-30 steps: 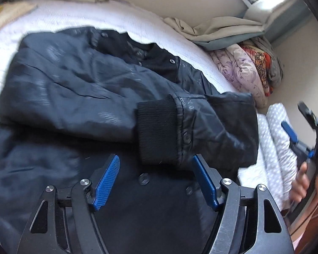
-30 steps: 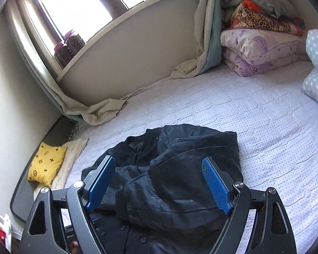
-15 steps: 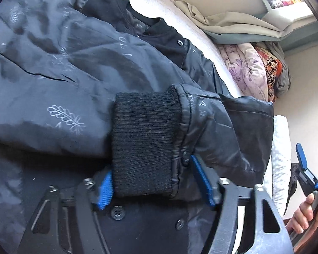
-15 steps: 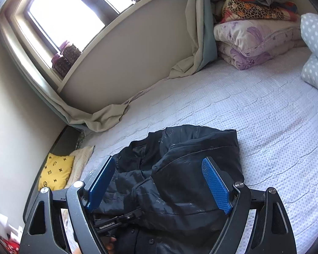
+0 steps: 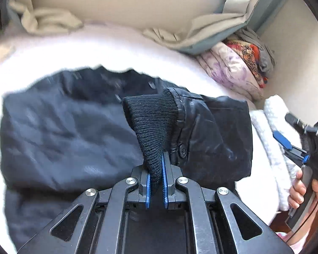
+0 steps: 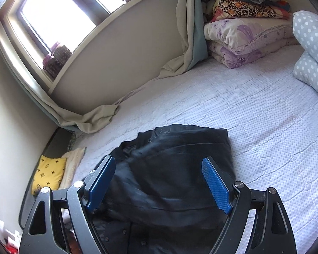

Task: Fold large clothes
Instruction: 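Grasp the laid sleeve cuff with the left tool and straighten it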

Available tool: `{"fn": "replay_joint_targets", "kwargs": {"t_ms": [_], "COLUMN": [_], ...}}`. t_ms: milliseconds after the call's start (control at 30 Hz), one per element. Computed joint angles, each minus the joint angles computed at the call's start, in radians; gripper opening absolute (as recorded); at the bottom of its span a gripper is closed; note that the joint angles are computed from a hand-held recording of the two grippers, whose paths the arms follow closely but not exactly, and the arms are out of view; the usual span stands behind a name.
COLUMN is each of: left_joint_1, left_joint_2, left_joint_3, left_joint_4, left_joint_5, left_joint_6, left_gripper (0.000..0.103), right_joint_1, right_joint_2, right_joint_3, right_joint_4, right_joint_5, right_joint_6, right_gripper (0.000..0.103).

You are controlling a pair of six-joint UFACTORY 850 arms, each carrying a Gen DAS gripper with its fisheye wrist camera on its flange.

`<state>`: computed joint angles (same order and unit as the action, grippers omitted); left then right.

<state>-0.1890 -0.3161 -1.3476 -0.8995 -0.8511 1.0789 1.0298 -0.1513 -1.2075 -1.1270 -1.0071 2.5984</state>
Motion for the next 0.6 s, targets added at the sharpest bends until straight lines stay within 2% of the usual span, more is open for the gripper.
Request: {"fn": "replay_joint_targets", "kwargs": {"t_ms": [133, 233, 300, 400, 600], "left_joint_1": [0.031, 0.059, 0.071, 0.087, 0.112], "left_joint_2": [-0.028, -0.046, -0.064, -0.09, -0.158], "left_joint_3": [-0.048, -0.062, -0.079, -0.11, -0.151], "left_joint_4": [0.022, 0.019, 0.038, 0.061, 0.16], "left_joint_5": [0.034, 0.054, 0.066, 0.082, 0.056], "left_joint_6": [-0.025, -0.031, -0.061, -0.111, -0.25], "left_gripper": [0.012, 0.012, 0.012, 0.012, 0.012], "right_joint_1": [-0.008, -0.019, -0.032, -0.053, -0.08], "right_joint_2": [-0.018, -0.037, -0.057, -0.084, -0.103], "right_joint_3": [-0.018, -0.035, -0.053, -0.072, -0.065], "right_joint_4": [0.038, 0.062, 0.088, 0.13, 0.163], "right_joint_5": [-0.004, 0.005, 0.015, 0.03, 0.062], "right_joint_6": [-0.062, -0.123, -0.18, -0.254, -0.28], "right_gripper": [0.08, 0.072, 0.062, 0.053, 0.052]}}
